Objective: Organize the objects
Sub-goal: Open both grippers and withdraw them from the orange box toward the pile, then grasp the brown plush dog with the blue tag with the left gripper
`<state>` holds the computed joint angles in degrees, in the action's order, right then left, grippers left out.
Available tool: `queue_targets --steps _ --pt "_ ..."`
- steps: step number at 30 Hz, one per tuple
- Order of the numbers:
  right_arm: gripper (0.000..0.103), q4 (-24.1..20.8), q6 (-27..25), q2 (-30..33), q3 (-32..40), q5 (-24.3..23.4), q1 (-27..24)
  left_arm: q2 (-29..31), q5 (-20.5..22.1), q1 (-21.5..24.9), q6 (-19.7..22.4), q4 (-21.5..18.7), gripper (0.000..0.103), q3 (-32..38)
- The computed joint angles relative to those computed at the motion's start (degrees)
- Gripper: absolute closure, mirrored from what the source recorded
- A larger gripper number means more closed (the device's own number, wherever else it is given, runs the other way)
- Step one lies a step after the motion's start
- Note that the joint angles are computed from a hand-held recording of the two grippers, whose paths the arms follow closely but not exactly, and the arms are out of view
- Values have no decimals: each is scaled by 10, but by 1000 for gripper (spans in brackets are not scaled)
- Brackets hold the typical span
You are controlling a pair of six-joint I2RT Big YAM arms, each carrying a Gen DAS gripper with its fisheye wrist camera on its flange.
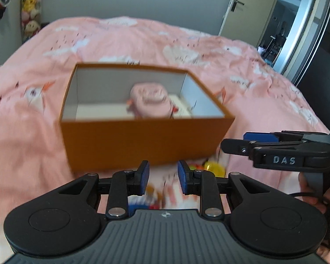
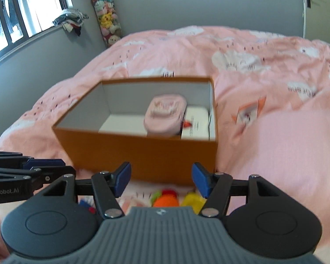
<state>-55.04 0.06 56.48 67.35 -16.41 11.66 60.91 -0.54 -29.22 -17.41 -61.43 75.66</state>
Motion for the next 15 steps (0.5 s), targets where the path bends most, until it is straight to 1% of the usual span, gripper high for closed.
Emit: queue_targets --steps 4,8,9,12,15 --pt "40 -32 3 -14 -15 10 10 -23 8 8 -16 -19 72 -17" --pt "40 -41 4 -30 -32 22 25 -38 10 11 -15 -52 72 -27" --pt "42 -44 2 -35 -36 24 29 -43 9 11 -17 -57 72 -32" --pt "43 -50 -12 -45 -46 30 44 -49 20 16 -25 -74 72 -42" --pt "45 -59 -25 -45 -48 26 55 -50 38 21 -34 -83 72 -50"
